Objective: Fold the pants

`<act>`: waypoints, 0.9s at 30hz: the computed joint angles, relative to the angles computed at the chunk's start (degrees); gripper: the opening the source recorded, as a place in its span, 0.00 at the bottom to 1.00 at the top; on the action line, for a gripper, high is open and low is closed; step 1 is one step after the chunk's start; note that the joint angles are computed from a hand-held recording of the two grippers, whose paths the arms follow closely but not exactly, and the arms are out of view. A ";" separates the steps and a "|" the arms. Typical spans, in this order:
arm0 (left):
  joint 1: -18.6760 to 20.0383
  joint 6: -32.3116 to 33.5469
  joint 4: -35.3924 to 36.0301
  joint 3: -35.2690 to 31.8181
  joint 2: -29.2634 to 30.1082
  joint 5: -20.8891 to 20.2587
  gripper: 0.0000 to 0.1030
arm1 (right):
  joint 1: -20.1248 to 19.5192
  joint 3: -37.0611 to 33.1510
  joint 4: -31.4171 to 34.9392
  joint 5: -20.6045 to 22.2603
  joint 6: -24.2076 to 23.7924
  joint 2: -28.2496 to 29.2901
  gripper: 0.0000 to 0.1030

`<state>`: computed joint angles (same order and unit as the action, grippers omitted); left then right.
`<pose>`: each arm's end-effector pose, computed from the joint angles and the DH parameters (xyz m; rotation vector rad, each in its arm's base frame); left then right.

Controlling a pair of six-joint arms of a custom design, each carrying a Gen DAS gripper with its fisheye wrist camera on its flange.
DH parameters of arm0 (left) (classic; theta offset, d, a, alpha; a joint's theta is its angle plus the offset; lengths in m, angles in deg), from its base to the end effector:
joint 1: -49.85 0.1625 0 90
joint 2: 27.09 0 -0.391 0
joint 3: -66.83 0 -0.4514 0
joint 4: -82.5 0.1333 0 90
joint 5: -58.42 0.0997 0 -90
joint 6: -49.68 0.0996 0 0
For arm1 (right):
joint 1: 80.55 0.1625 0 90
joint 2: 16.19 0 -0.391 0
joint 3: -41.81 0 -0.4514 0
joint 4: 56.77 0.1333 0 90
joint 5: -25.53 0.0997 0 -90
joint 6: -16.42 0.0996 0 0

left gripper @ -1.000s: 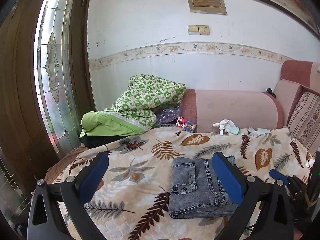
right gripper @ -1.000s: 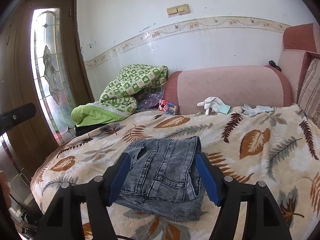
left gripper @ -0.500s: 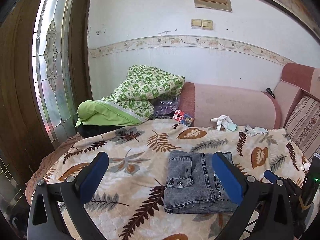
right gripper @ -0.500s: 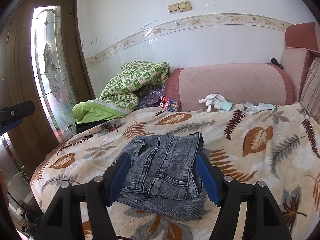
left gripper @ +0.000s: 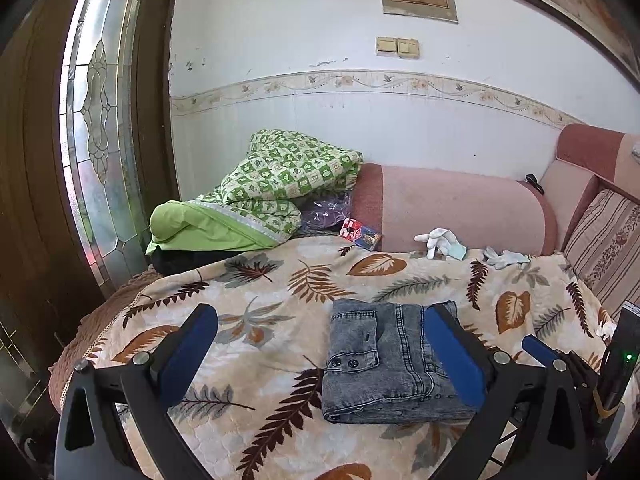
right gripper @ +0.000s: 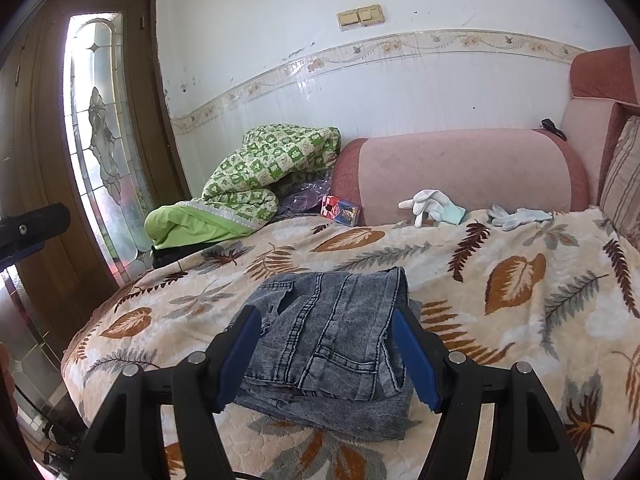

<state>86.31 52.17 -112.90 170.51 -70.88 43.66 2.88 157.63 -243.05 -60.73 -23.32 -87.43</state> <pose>-0.3434 -0.5393 0.0959 0.3445 1.9335 -1.3279 0.0717 -0.5992 0.2325 0.7792 -2.4727 1.1881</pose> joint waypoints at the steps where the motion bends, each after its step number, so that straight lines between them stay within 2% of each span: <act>1: -0.10 0.16 -0.06 -0.08 0.06 0.09 1.00 | 0.01 0.10 -0.15 0.18 -0.05 -0.10 0.69; 9: -0.44 6.20 -5.51 -1.50 1.66 1.74 1.00 | 0.05 0.61 -0.76 1.29 -0.36 -0.71 0.69; 15: 0.14 2.96 -2.48 -1.13 1.27 2.07 1.00 | 0.07 0.48 -0.45 0.91 -0.71 -0.48 0.69; 27: 0.58 1.74 -1.35 -0.74 1.01 2.12 1.00 | 0.19 0.50 -0.11 0.92 -0.88 -0.58 0.69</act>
